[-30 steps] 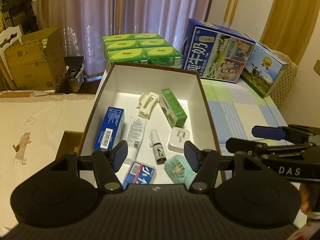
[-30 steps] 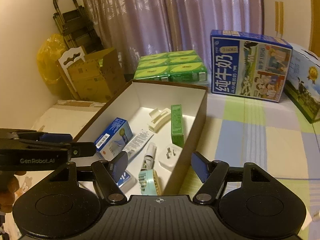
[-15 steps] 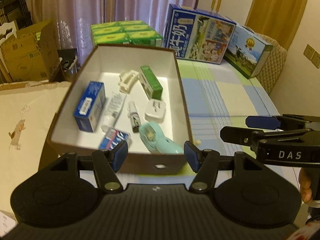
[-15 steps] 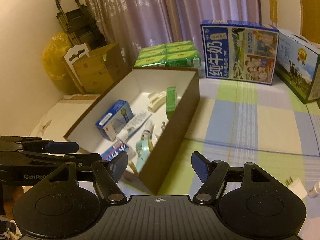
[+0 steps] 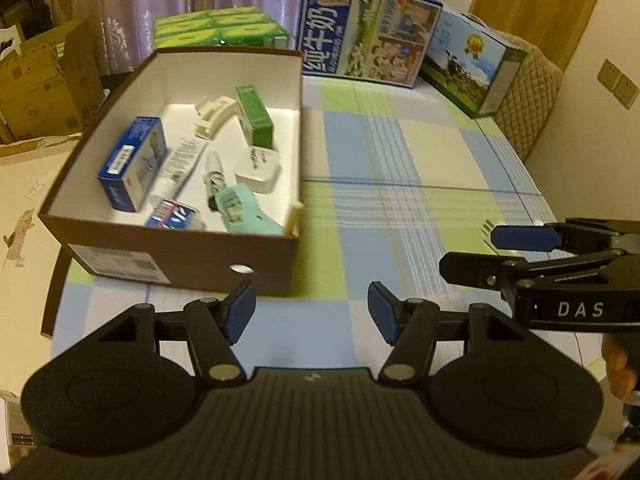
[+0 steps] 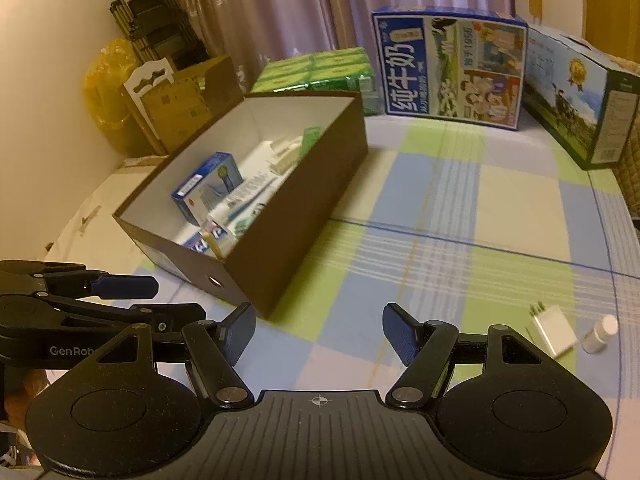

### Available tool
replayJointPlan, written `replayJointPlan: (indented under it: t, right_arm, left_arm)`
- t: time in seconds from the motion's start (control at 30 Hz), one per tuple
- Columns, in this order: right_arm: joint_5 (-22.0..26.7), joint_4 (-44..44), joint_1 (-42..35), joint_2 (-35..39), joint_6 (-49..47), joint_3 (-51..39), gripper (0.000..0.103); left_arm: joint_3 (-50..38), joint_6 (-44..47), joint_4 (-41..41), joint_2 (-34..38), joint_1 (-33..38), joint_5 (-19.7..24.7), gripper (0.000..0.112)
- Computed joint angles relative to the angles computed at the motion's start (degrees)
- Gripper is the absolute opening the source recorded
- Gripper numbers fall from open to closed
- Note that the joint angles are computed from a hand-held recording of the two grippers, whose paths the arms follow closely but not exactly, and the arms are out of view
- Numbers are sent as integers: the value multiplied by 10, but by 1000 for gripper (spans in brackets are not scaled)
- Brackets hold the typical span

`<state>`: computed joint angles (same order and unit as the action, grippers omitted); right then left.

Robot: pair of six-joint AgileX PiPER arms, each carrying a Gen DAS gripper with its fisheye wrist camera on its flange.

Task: Organize rigid objects
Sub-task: 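Withdraw both tools from the box toward the white charger and pill bottle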

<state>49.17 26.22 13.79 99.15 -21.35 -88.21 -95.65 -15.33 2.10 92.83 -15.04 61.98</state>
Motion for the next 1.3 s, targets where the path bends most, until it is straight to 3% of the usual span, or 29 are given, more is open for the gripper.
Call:
replayJointPlan:
  t: [0.77, 1.3]
  right_arm:
    - [40, 37, -178, -60, -103, 88, 67]
    - [40, 36, -310, -47, -112, 90, 67]
  left_arm:
    - [-77, -86, 48, 90, -144, 23, 58]
    - [-283, -41, 18, 265, -206, 51, 58]
